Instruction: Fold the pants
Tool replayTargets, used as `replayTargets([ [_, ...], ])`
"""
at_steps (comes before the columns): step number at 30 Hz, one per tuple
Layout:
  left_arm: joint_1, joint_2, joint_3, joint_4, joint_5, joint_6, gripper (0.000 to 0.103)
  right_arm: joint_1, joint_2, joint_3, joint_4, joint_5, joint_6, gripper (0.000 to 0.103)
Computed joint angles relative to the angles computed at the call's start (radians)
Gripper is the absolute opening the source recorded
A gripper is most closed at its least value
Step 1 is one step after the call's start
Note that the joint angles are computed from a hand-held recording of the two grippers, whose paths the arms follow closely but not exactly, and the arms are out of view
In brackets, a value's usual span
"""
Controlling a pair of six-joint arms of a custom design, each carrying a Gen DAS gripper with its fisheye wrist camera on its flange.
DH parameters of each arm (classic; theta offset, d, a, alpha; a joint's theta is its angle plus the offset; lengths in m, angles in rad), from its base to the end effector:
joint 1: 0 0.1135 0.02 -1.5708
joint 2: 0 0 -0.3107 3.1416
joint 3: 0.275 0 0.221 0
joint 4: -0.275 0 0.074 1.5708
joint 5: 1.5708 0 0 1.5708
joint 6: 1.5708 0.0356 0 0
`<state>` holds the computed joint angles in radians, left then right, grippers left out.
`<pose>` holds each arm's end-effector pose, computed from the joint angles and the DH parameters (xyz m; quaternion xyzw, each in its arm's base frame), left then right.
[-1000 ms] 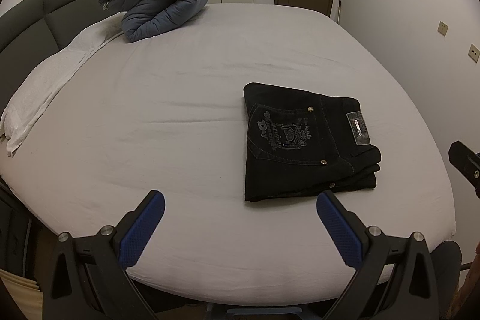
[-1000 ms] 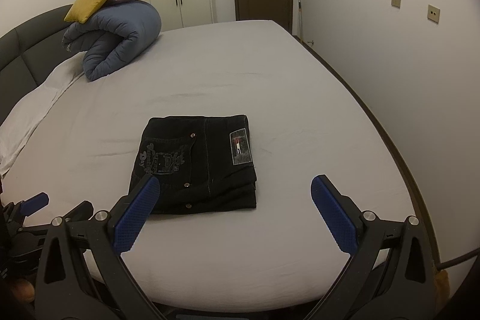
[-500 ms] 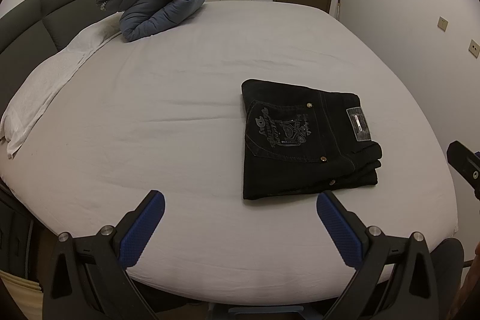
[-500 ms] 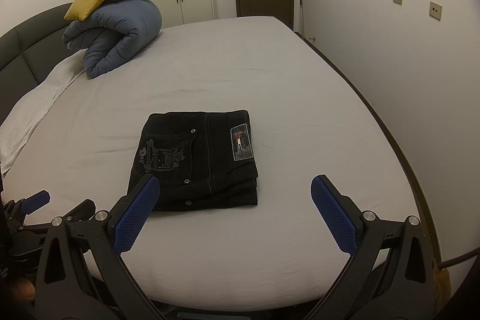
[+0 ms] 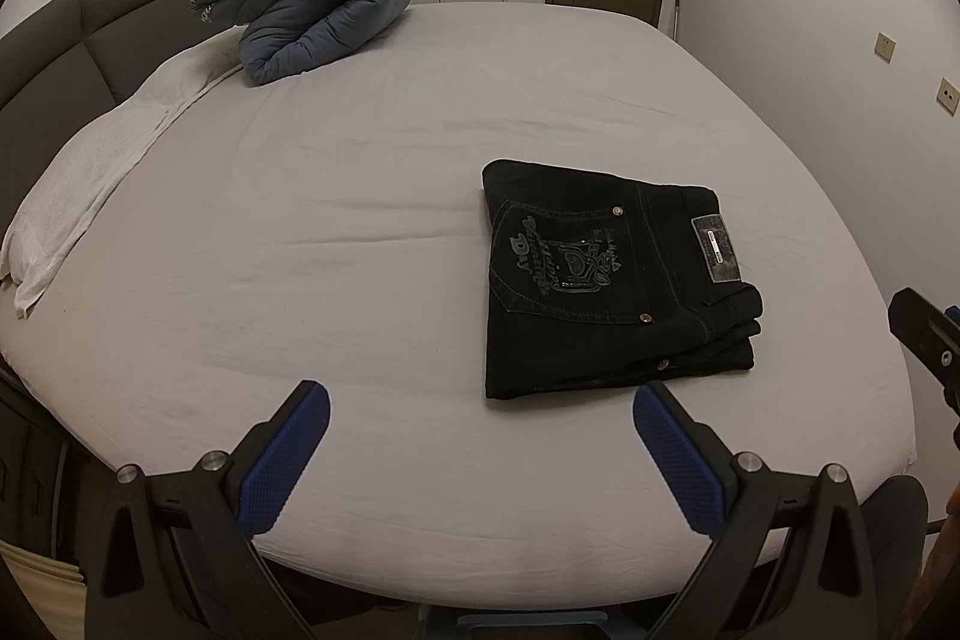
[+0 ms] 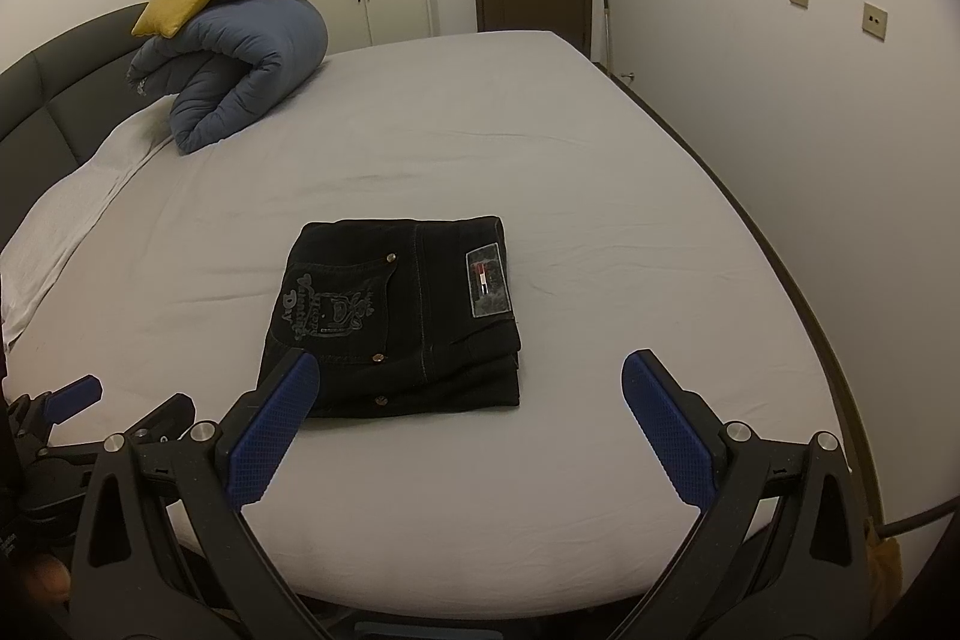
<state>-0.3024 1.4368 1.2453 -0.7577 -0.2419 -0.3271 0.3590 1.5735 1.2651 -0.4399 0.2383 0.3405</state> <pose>0.2526 -0.0699 0.3516 -0.0486 0.9446 0.0152 0.3242 0.3038 0.1050 0.3429 0.0391 0.9105 0.0336 0.4102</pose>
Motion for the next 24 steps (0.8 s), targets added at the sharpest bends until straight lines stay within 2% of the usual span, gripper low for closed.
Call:
replayTargets([
  [24, -0.010, 0.003, 0.017, -0.011, -0.004, 0.003, 0.103, 0.020, 0.003, -0.003, 0.005, 0.012, 0.008, 0.103],
])
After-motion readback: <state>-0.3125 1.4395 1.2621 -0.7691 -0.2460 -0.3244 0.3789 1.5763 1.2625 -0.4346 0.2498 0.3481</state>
